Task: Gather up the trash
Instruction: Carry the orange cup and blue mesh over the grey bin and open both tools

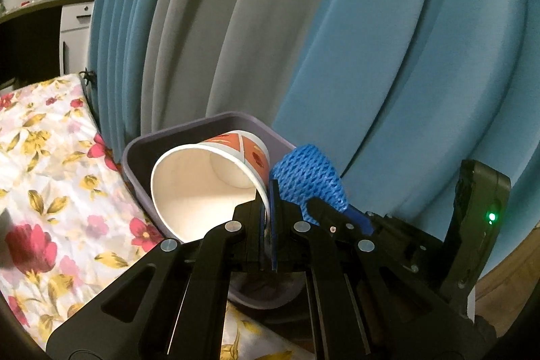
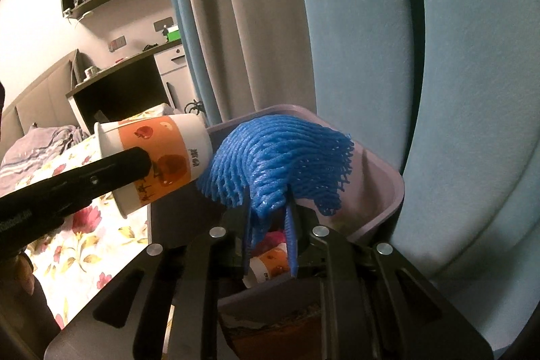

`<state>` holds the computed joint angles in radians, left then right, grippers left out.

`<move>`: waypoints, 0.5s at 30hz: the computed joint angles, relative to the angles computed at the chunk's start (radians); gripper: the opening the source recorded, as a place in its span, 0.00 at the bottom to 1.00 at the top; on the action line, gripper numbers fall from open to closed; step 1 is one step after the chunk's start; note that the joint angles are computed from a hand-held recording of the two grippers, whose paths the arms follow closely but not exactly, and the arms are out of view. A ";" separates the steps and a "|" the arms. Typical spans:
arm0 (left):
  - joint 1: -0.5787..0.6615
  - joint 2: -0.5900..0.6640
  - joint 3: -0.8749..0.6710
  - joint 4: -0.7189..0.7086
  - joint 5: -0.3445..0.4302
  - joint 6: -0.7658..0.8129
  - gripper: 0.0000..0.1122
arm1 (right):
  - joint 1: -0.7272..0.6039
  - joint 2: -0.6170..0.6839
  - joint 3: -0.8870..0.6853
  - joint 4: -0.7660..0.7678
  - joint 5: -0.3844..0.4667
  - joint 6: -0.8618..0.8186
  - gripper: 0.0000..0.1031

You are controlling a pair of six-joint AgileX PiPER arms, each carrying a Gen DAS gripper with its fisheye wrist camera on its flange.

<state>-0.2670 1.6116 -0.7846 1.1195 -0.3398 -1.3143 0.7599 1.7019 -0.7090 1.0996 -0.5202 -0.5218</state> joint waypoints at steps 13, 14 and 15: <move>0.020 0.079 -0.052 0.100 -0.062 -0.122 0.02 | -0.032 0.012 -0.029 0.033 0.050 -0.067 0.27; 0.025 0.086 -0.058 0.117 -0.071 -0.141 0.02 | -0.032 0.012 -0.027 0.030 0.050 -0.062 0.29; 0.031 0.093 -0.063 0.136 -0.082 -0.163 0.02 | -0.033 0.013 -0.029 0.035 0.052 -0.067 0.30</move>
